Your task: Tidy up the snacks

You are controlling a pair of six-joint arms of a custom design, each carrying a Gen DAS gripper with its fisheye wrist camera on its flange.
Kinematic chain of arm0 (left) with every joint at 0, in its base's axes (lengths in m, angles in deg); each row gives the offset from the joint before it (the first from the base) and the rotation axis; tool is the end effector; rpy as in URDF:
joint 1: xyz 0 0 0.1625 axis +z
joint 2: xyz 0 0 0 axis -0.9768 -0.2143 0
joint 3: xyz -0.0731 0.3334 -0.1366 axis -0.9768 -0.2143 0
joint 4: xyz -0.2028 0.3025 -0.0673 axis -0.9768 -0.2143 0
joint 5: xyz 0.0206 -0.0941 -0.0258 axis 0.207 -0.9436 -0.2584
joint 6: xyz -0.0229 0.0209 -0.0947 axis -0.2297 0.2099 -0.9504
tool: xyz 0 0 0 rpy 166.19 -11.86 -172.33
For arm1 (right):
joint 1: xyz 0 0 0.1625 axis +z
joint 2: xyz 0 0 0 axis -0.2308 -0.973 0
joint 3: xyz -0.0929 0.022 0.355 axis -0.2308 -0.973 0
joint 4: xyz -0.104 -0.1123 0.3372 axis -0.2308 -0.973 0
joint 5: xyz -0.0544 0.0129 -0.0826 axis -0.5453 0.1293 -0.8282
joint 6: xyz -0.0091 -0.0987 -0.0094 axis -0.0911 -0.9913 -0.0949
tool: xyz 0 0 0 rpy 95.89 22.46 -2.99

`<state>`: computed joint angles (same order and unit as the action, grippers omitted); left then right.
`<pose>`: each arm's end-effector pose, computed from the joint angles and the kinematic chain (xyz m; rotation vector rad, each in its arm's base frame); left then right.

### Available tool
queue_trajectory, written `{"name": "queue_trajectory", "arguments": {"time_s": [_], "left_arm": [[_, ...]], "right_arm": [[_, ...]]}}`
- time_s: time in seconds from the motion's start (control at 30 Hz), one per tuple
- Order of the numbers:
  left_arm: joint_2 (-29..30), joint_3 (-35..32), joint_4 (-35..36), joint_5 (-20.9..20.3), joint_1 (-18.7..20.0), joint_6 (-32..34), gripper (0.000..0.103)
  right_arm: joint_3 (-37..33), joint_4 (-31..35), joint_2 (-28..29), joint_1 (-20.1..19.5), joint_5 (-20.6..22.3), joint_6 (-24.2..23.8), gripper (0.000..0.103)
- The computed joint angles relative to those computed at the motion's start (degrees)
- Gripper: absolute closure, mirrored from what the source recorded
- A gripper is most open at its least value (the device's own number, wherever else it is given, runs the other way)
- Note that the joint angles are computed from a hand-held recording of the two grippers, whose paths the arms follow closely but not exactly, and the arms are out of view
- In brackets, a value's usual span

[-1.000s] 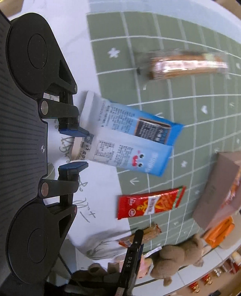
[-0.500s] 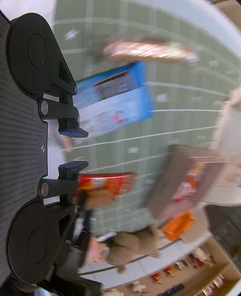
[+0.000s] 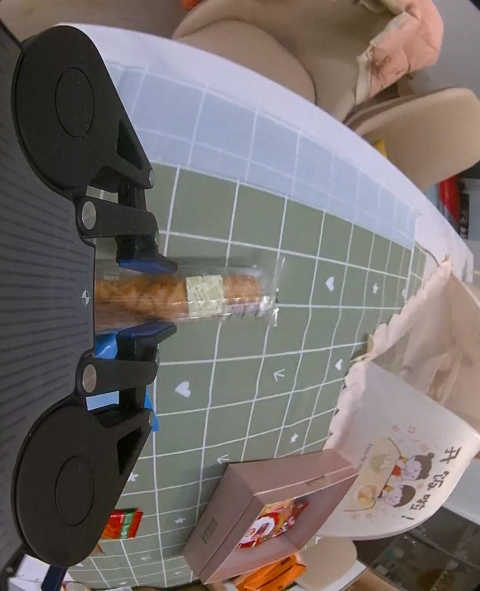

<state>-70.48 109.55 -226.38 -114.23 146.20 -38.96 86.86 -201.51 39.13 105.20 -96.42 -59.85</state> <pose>-0.0104 -0.6160 0.1582 -0.4323 2.2398 -0.9309 0.1267 -0.6490 0.0619 1.1079 -2.5022 0.2792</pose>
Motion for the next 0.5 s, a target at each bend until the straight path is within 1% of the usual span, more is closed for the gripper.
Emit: {"name": "queue_trajectory", "arguments": {"time_s": [0.07, 0.1, 0.13, 0.23, 0.3, 0.37, 0.43, 0.47, 0.5], "left_arm": [[0.16, 0.41, -0.35, -0.11, -0.25, -0.28, 0.071], [-0.35, 0.86, 0.14, -1.01, -0.36, -0.64, 0.071], [-1.11, 1.72, 0.35, -2.95, -0.32, -1.08, 0.071], [-4.85, 6.24, 0.86, -8.35, -0.57, -2.35, 0.072], [-6.82, 9.18, 1.52, -9.41, -1.23, -4.33, 0.072], [-8.39, 11.79, 1.37, -10.17, -1.60, -6.42, 0.072], [-9.91, 14.25, 0.52, -11.22, -1.85, -8.01, 0.072], [-10.49, 15.25, 0.10, -11.68, -1.95, -8.59, 0.072], [-10.86, 15.97, -0.29, -11.99, -2.05, -8.95, 0.072]], "right_arm": [[-1.24, 2.45, 1.17, 0.88, 0.79, 0.45, 0.041], [-2.24, 3.96, 2.00, 1.38, 1.20, 1.19, 0.041], [-3.31, 5.36, 2.80, 1.82, 1.57, 2.27, 0.041], [-8.29, 11.64, 6.01, 3.18, 2.81, 7.52, 0.041], [-10.66, 14.13, 8.12, 4.15, 3.65, 8.95, 0.040], [-11.79, 13.89, 10.24, 5.33, 3.23, 7.81, 0.040], [-12.48, 12.79, 12.48, 6.41, 1.63, 5.79, 0.040], [-12.79, 12.47, 13.36, 6.80, 0.67, 5.23, 0.036], [-13.13, 11.50, 14.48, 7.24, -0.21, 4.58, 0.028]]}}
